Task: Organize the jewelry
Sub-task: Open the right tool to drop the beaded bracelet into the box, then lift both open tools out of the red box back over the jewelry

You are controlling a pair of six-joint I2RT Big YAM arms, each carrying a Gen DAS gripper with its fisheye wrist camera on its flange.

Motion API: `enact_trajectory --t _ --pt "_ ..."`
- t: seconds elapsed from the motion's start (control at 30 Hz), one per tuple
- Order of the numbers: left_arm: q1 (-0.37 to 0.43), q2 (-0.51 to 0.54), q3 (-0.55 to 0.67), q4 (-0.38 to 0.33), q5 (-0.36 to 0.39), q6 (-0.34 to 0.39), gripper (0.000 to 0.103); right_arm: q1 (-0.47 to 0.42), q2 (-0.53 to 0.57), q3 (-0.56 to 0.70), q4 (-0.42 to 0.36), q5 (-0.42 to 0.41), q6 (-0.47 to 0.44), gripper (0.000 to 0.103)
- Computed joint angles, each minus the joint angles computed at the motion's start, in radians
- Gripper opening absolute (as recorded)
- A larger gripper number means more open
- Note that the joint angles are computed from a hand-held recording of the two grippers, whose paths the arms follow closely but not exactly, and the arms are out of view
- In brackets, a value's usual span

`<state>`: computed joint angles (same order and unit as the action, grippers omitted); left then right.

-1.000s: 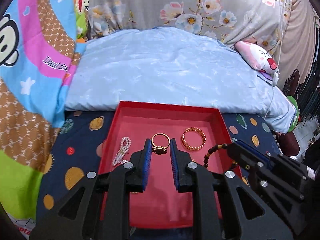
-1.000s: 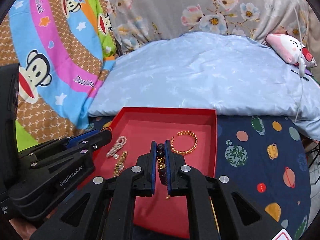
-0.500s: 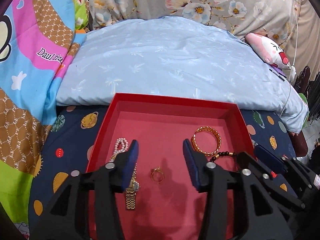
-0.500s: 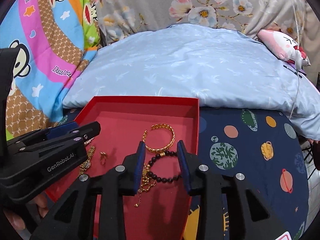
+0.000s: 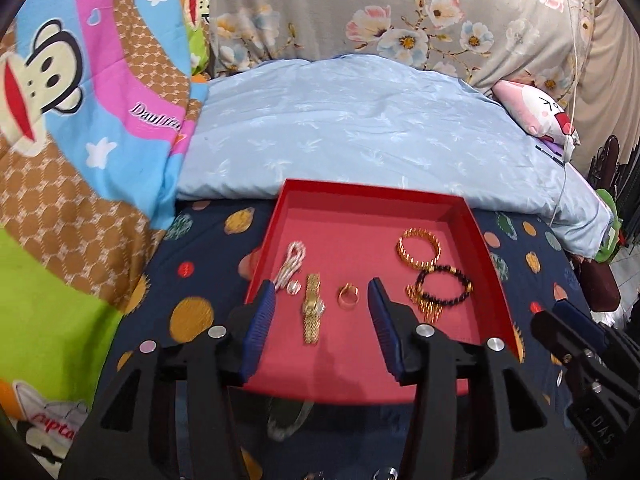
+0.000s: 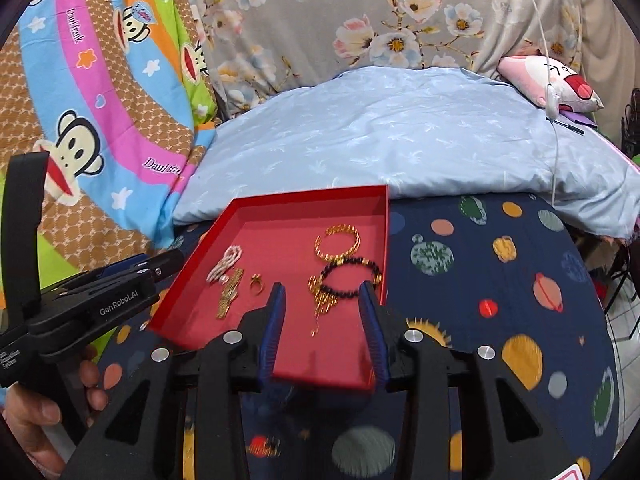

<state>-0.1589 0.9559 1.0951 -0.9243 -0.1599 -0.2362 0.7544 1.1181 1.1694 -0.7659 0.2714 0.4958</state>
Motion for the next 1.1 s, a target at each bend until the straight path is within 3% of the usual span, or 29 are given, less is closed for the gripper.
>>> enact_trajectory --t 0.17,0.57,0.9,1.1 --pt "-0.018 -0.112 -0.082 -0.068 -0.023 -0.029 0.047 0.087 -0.073 -0.067 -0.047 0.037 0.072 0.038" --pt "-0.056 -0.313 -0.217 -0.228 -0.001 -0.11 0.05 0.233 -0.155 -0.196 -0.139 0.042 0.238 0.038" --pt "-0.088 -0.438 -0.301 -0.333 -0.029 -0.142 0.057 0.32 -0.163 -0.228 -0.167 0.047 0.298 0.038" --pt "-0.12 -0.465 -0.328 -0.352 -0.02 -0.168 0.057 0.345 -0.154 -0.237 -0.17 0.041 0.317 0.038"
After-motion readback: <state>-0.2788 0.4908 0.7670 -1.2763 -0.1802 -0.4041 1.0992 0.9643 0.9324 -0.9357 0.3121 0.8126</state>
